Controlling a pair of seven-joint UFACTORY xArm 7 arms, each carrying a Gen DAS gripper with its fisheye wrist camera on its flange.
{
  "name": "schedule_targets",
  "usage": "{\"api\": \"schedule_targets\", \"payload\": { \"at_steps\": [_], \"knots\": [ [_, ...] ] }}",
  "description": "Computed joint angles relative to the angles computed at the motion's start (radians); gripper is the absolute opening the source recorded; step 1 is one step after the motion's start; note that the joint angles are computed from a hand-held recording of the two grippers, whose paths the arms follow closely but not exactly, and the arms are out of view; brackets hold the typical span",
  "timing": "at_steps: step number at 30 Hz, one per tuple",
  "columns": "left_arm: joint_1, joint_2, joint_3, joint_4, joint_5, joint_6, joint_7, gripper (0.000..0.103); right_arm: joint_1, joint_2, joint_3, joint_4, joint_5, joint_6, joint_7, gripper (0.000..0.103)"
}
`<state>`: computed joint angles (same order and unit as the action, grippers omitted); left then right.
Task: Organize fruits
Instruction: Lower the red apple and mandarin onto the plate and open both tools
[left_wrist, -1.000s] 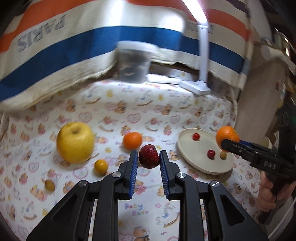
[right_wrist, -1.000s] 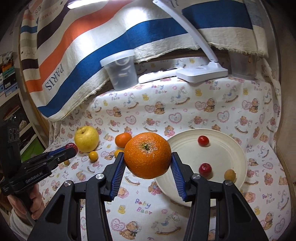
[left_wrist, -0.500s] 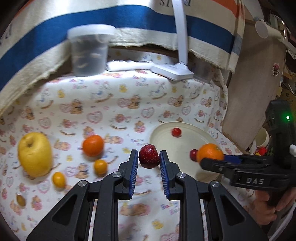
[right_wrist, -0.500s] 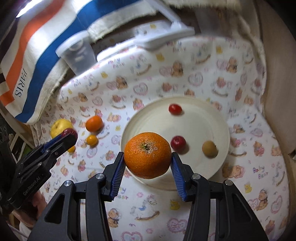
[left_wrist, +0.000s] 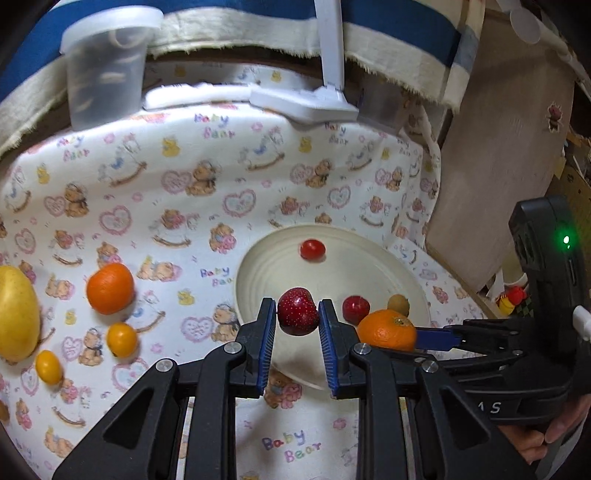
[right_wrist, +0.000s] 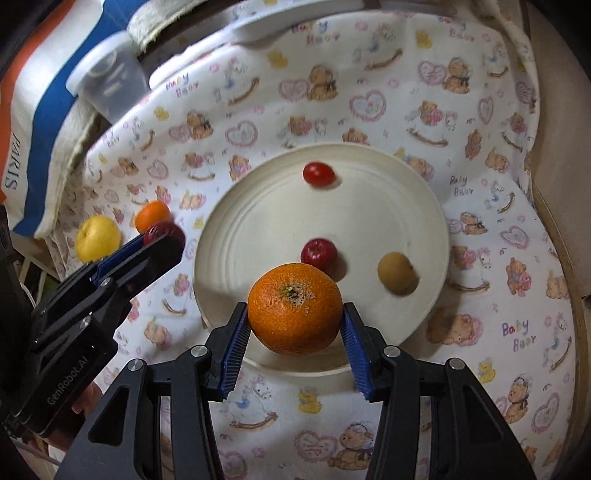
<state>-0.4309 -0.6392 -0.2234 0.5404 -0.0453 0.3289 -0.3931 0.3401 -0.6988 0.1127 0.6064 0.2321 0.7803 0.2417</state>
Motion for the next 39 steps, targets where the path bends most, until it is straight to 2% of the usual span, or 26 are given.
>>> {"api": "schedule_targets", "payload": {
  "at_steps": [16,18,20,24,29,33,35,38,39],
  "knots": [
    [0.030,0.028,-0.055,-0.026,0.067,-0.010,-0.052,0.023,-0.047,0.012,0.050,0.014,-0.116,0.016,0.086,0.053],
    [0.033,0.032,-0.061,-0.032,0.074,-0.021,-0.062,0.022,-0.052,-0.004,0.056,0.010,-0.132,0.015,0.096,0.061],
    [0.044,0.031,-0.075,-0.029,0.093,-0.016,-0.074,0.022,-0.070,-0.023,0.076,0.007,-0.165,0.003,0.120,0.065],
    [0.054,0.026,-0.084,-0.030,0.113,-0.018,-0.094,0.023,-0.085,-0.047,0.089,0.007,-0.209,-0.006,0.143,0.066],
    [0.085,0.000,-0.102,-0.040,0.145,-0.037,-0.134,0.039,-0.111,-0.060,0.108,0.000,-0.253,-0.030,0.190,0.067],
    [0.108,-0.031,-0.113,-0.051,0.164,-0.050,-0.164,0.050,-0.111,-0.076,0.096,-0.021,-0.253,-0.061,0.215,0.067],
    [0.124,-0.051,-0.123,-0.060,0.176,-0.059,-0.181,0.064,-0.114,-0.084,0.095,-0.031,-0.253,-0.076,0.230,0.067],
    [0.161,-0.084,-0.149,-0.072,0.201,-0.073,-0.210,0.077,-0.122,-0.093,0.101,-0.038,-0.263,-0.086,0.248,0.067],
    [0.176,-0.097,-0.159,-0.076,0.210,-0.078,-0.220,0.079,-0.127,-0.094,0.106,-0.037,-0.270,-0.083,0.255,0.067]
  ]
}}
